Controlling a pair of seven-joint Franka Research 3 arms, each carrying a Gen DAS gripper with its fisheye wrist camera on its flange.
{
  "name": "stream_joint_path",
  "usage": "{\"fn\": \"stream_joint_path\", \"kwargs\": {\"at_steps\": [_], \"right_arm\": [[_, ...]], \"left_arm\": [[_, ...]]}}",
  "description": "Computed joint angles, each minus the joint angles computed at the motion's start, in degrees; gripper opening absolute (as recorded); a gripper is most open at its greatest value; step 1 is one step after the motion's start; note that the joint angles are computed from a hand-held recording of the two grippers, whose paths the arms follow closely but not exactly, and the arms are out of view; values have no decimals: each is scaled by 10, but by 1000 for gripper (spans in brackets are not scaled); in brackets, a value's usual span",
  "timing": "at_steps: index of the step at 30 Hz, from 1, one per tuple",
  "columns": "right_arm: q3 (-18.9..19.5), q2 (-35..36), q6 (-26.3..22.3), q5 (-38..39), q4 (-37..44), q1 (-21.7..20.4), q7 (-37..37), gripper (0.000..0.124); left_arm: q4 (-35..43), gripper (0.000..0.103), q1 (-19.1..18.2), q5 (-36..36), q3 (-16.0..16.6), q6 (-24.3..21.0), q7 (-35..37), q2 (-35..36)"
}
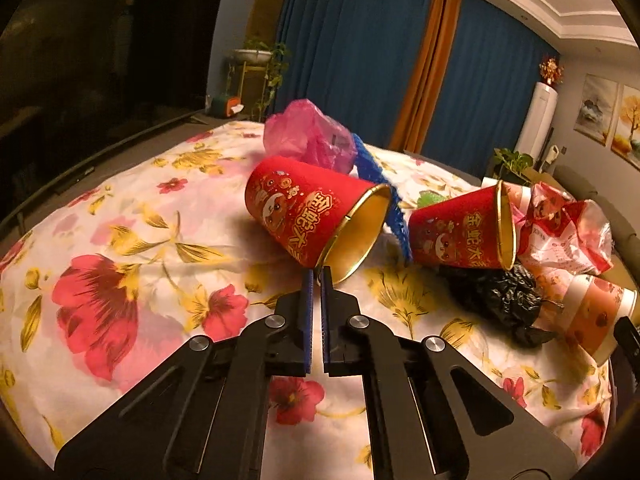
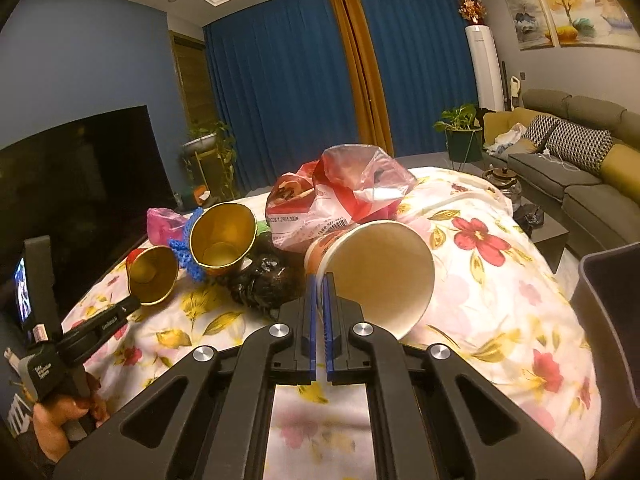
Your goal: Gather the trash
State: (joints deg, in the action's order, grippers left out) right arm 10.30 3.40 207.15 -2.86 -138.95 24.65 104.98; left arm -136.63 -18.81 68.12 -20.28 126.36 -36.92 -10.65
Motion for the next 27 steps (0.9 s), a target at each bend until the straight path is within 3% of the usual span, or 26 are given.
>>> {"fn": "stream_joint_path", "kwargs": {"at_steps": [12, 27], "right_arm": [[-24, -77, 35, -32, -86, 10, 26, 4], [-50, -148, 55, -3, -157, 38, 12, 4]], "left_arm": [[-18, 1, -43, -1, -50, -73, -20, -57], [-11, 0, -74, 15, -73, -95, -26, -61]]}}
